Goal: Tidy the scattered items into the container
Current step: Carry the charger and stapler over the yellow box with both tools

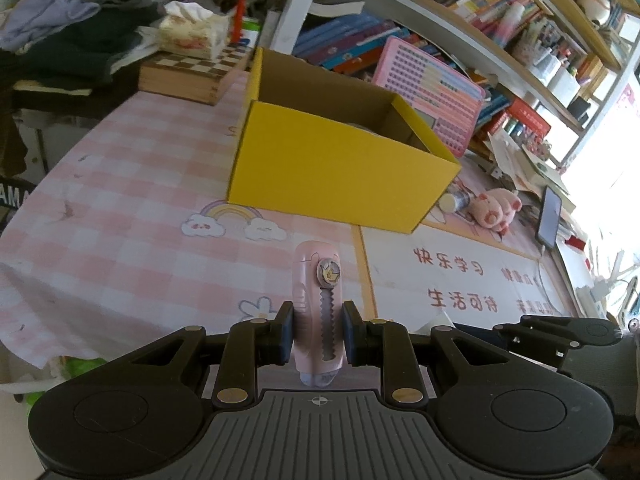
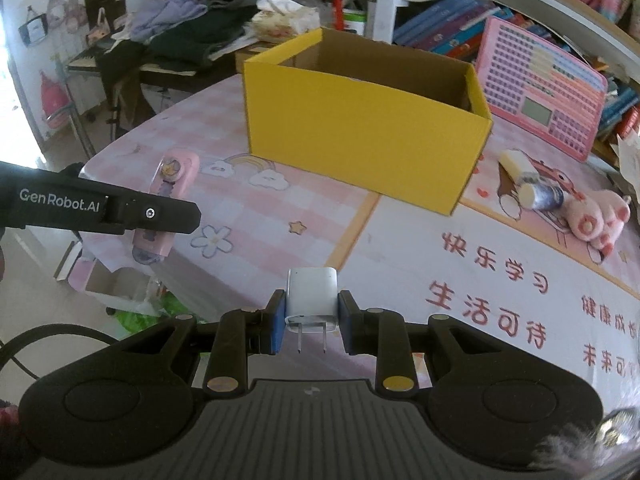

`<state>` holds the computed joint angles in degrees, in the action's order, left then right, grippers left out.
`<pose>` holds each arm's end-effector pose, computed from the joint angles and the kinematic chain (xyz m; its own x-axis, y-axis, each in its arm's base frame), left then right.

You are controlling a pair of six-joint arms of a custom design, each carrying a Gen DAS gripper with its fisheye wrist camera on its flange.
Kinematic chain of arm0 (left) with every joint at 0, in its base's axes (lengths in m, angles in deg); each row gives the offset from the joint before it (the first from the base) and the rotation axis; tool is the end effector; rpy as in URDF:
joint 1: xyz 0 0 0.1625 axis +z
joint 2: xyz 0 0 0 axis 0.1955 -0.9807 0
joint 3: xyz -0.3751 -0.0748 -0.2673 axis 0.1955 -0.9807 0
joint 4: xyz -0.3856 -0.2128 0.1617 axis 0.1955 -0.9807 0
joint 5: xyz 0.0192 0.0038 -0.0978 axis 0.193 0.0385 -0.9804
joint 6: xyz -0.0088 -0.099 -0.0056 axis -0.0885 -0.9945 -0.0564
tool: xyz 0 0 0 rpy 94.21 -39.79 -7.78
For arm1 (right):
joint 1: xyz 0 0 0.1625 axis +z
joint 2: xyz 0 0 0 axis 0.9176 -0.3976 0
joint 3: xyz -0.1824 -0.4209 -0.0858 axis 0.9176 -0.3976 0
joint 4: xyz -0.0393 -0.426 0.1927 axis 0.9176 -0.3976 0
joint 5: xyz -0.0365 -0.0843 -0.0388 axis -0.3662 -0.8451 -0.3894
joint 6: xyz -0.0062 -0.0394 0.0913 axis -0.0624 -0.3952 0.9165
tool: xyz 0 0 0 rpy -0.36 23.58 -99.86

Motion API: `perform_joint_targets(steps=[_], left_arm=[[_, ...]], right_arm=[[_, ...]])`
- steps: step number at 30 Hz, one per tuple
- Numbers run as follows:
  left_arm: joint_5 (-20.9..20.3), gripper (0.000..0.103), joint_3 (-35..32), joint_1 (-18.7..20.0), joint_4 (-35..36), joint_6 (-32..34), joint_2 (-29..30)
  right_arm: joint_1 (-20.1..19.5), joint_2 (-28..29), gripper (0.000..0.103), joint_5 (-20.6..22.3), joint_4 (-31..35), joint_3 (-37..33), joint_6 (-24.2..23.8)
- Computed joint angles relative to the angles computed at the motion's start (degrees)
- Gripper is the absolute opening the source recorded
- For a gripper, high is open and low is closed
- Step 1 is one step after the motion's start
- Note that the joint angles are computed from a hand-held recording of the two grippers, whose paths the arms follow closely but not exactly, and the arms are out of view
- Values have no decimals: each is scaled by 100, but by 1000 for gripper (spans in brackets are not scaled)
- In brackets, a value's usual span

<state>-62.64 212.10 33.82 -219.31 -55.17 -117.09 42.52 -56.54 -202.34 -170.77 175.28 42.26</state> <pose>-0.0739 -0.3611 0.1655 -0.9155 -0.0046 -0.4022 0.2742 0.7246 -0.6323 0.2216 -0.3761 0.0206 -0.5770 -0.5357 0.6165 -0.7579 0.6325 -0.1598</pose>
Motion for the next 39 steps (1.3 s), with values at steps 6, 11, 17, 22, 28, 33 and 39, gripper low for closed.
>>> perform_joint_targets(steps=[6, 11, 17, 22, 28, 33, 39], left_arm=[[83, 23, -29, 52, -51, 48, -48], [109, 23, -96, 125, -181, 145, 13], [146, 23, -279, 231, -570, 467, 249], [214, 23, -485, 239, -830, 819, 422], [297, 23, -827, 227, -1295, 1486, 668], [234, 23, -1265, 330, -1743, 2281, 916], [-38, 23, -1866, 630, -1898, 2935, 1246]], right_arm=[[53, 57, 25, 64, 83, -142, -117], [78, 67, 25, 127, 161, -263, -250], [23, 41, 25, 235, 205, -442, -456], [-39, -2, 25, 509, 66, -613, -741], [-98, -138, 25, 799, 225, -922, -955], [-129, -252, 25, 1081, 417, -1279, -1069], [-187, -225, 25, 1255, 859, -1882, -1253]])
